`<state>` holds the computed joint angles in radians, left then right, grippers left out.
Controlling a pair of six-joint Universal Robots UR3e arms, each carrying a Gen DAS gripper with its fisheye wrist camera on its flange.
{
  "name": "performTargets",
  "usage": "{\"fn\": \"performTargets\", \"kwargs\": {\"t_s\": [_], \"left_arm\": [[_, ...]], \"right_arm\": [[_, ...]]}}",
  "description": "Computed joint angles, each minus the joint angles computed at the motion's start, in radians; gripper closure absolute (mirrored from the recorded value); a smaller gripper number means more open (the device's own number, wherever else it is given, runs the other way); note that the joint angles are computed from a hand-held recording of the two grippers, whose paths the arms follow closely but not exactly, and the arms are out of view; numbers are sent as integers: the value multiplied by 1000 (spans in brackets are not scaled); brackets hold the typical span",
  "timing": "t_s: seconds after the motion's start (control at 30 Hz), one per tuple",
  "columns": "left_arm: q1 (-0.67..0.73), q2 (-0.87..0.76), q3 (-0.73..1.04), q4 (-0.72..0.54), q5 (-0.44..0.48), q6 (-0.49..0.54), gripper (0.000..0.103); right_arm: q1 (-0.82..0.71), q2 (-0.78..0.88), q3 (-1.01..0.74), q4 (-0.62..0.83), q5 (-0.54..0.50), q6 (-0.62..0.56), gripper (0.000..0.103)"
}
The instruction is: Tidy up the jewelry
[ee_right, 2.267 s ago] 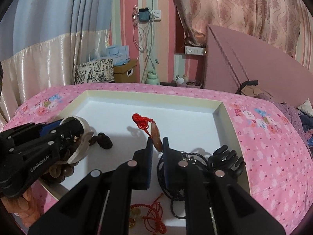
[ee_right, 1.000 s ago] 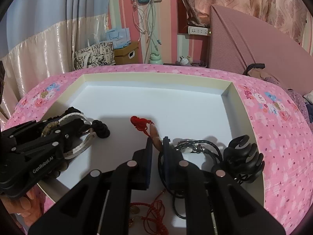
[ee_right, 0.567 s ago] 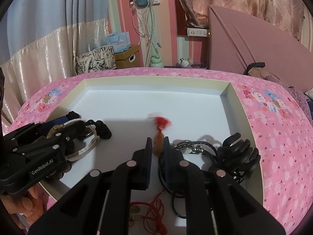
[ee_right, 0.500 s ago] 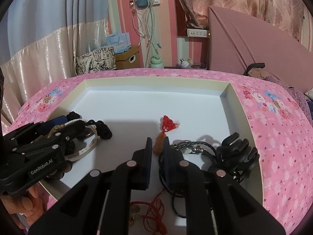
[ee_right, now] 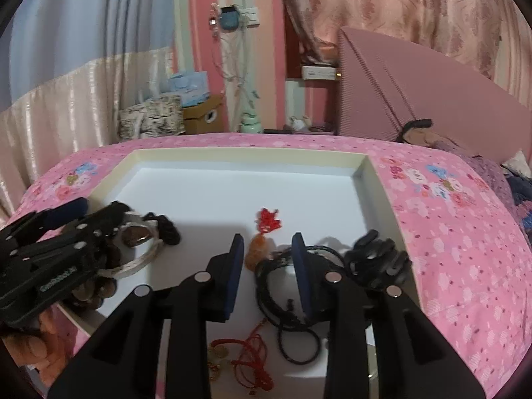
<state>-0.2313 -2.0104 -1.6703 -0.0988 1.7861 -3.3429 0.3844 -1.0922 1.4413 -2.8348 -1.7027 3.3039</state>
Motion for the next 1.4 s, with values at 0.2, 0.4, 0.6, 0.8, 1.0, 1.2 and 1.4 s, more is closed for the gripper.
{"fn": "performTargets", "kwargs": {"t_s": [0.2, 0.4, 0.6, 0.8, 1.0, 1.2, 1.4], "left_arm": [[8, 31, -75, 110, -17, 2, 34], [65, 218, -248, 94, -123, -149, 39], [-93, 498, -547, 181, 154, 41, 29], [-193, 722, -866, 429, 302, 65, 8], [-341, 634, -915, 641, 422, 49, 3], [-393, 594, -871, 578, 476, 33, 3], [-312, 659, -866, 416, 402, -18, 3]], "right_arm": [[-7, -5, 7, -6, -10, 27, 73], [25, -117, 152, -103, -88, 49, 72], [25, -530, 570, -163, -10, -5, 52], [38, -770, 821, -210, 47, -25, 40], [99, -702, 886, -379, -48, 5, 23], [69, -739, 946, -454, -24, 22, 18], [114, -711, 943, -510, -74, 3, 15]]}}
